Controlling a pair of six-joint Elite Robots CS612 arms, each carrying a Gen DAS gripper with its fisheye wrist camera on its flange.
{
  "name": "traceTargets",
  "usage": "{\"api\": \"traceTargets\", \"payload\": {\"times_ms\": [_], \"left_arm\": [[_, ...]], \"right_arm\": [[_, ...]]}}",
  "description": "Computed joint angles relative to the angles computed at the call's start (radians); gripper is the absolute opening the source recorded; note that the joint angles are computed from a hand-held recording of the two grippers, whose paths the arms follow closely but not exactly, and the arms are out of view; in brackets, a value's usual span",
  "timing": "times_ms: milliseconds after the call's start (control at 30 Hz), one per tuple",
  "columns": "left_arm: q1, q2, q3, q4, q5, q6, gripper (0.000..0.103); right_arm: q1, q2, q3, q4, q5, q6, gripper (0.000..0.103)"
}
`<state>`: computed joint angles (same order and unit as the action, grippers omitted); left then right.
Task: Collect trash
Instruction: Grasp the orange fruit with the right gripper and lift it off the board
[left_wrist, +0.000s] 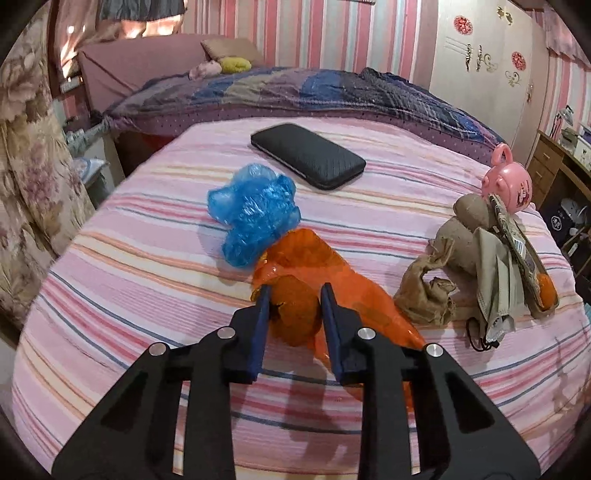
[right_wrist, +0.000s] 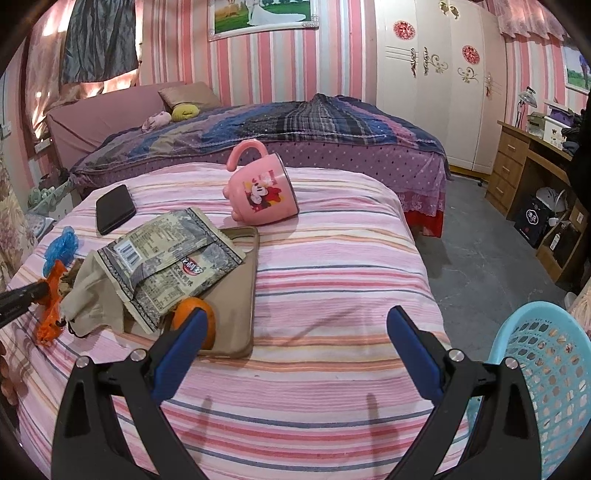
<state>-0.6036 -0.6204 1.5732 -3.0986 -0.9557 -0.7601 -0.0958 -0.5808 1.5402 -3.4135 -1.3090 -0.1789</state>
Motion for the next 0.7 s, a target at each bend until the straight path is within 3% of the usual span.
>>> {"api": "traceTargets", "payload": {"times_ms": [267,433,633,700], "left_arm": [[-0.010,-0.028,0.044,-0.047,0.087,-0.028,0.026],[-0.012,-0.032,0.042,-0.017,0.126,-0.053,0.026],[-0.014,-0.029,0.035,0.011,0.129,-0.045,0.026],[-0.015,-0.030,0.036,0.009,0.126,-0.039,0.026]], "right_arm": [[0.007,0.000,0.000,0.010,0.024,-0.034,0.095],[0.026,0.004,-0.013,0.055,0.041,-0.088,0.094],[0.045,0.007,-0.037,0.155,0.059,-0.143,0.069],[0.053,0.007,-0.044,0.195,0.052,-0.173,0.051]]}}
